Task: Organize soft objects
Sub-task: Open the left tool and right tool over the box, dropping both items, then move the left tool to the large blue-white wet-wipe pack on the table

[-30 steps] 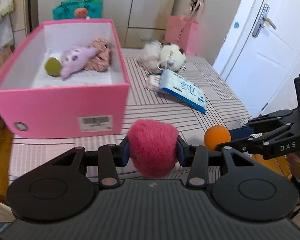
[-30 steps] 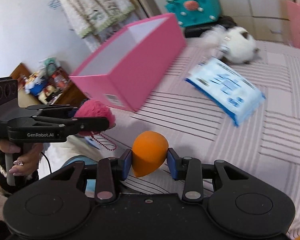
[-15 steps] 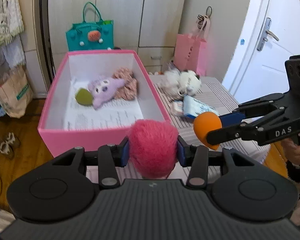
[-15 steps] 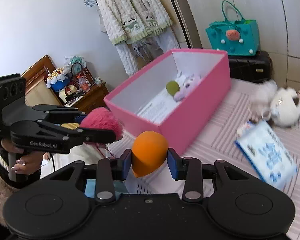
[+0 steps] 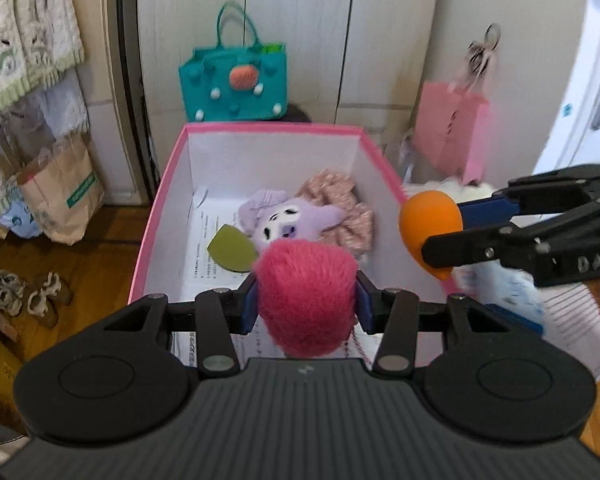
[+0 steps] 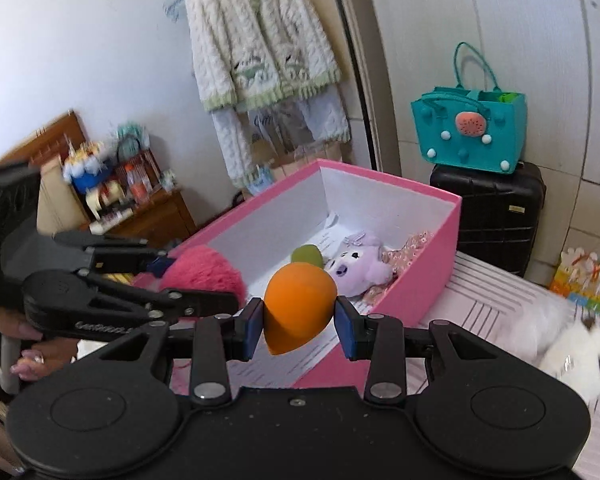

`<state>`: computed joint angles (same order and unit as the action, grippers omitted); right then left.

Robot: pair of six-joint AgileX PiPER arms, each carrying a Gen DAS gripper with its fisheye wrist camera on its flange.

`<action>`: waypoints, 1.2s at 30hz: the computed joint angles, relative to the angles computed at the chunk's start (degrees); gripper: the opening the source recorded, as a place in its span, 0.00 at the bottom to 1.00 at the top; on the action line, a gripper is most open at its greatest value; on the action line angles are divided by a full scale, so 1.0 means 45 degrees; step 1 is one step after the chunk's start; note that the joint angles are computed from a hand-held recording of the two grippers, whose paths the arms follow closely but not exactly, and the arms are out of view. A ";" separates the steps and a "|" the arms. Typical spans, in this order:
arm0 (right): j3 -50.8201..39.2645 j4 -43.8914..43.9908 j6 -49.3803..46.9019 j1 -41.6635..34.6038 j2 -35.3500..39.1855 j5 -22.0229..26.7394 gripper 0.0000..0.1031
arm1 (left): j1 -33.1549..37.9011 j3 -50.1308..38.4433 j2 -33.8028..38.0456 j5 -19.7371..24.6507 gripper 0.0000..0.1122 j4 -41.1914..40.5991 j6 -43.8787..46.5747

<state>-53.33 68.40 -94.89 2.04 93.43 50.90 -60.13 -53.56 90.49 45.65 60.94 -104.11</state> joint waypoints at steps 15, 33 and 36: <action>-0.2000 -0.3696 0.2525 0.3557 0.1434 -0.4587 0.45 | 0.3004 -0.0902 0.0869 -0.1704 0.44 -0.2477 0.2725; -0.0008 -0.2213 0.2069 -0.2414 -0.2618 0.1868 0.55 | -0.1747 -0.1725 -0.1394 0.2222 0.60 -0.2128 0.3381; 0.0370 -0.2375 0.1584 -0.3832 -0.3322 0.3105 0.56 | -0.2542 -0.2429 -0.1215 0.2615 0.62 -0.2352 0.3913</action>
